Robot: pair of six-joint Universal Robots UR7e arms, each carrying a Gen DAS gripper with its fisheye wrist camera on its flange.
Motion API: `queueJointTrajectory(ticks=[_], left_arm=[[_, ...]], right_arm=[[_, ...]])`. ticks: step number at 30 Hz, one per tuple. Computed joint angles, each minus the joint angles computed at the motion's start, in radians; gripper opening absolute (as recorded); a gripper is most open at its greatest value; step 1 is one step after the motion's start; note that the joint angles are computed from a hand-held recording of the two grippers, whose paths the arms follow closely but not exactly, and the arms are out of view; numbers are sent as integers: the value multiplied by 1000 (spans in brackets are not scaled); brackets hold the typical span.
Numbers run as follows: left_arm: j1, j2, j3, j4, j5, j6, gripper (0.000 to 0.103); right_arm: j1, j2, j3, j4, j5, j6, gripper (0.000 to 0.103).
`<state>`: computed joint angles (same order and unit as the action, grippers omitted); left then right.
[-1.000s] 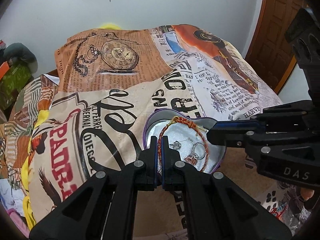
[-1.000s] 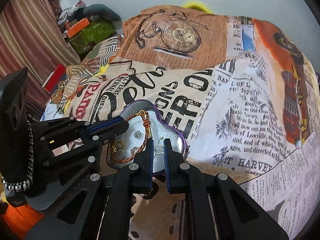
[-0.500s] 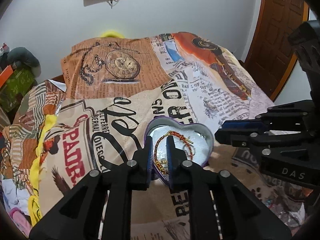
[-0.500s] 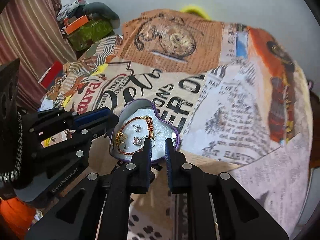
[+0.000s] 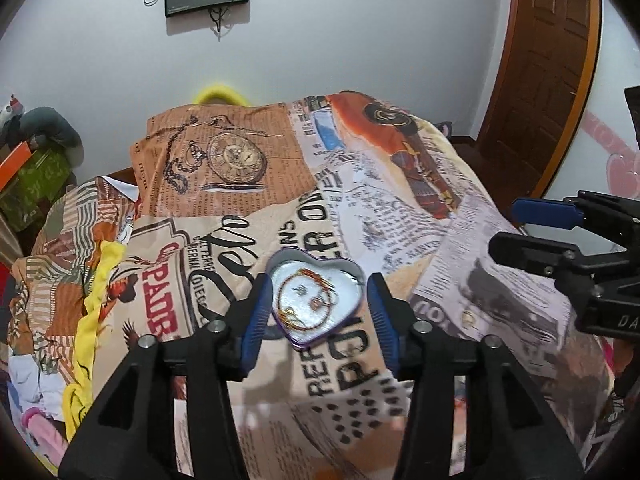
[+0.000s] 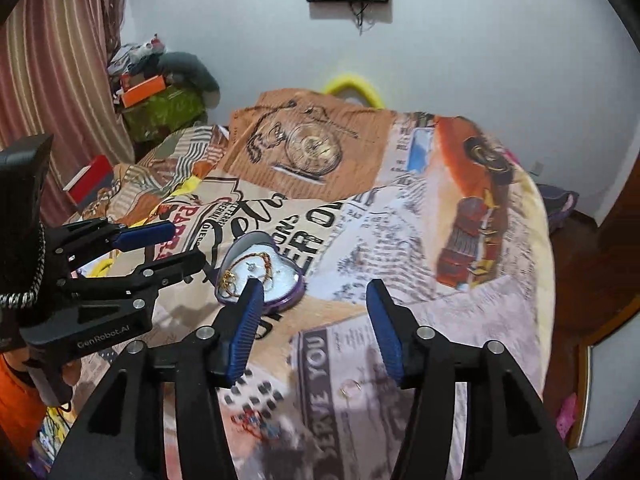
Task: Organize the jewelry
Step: 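Move left gripper to beaded bracelet while right gripper moves to a gold ring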
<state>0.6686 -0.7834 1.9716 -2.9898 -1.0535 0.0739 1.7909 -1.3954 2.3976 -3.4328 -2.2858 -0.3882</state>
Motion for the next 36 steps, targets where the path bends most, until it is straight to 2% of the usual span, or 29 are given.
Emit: queueJointTrajectory(ticks=[6, 13, 16, 19, 23, 26, 29, 31, 33, 34, 36], left_arm=[[-42, -19, 42, 28, -7, -33, 55], [-87, 3, 90, 75, -10, -59, 55], [-103, 20, 109, 87, -32, -61, 55], [-94, 37, 112, 119, -102, -66, 55], [-98, 82, 123, 111, -75, -68, 55], [-94, 93, 155, 15, -79, -44, 54], [-86, 92, 161, -9, -76, -40, 39], [-76, 92, 158, -17, -70, -38, 23], [-66, 92, 156, -23, -69, -34, 13], [-58, 91, 154, -27, -72, -31, 9], [-45, 89, 149, -27, -89, -26, 8]], right_arm=[[8, -77, 68, -16, -34, 4, 52], [-14, -165, 147, -13, -26, 25, 52], [-32, -188, 173, -10, -20, 31, 52], [-59, -204, 194, -2, -1, 37, 52], [-101, -208, 216, -8, 21, 32, 52], [-131, -191, 224, -23, 28, 18, 52], [-176, -164, 226, -27, 57, 5, 52], [-196, -144, 225, -35, 72, -5, 52], [-214, -107, 219, -61, 82, -25, 52], [-218, -87, 214, -74, 81, -32, 52], [-234, -64, 200, -65, 99, -43, 52]])
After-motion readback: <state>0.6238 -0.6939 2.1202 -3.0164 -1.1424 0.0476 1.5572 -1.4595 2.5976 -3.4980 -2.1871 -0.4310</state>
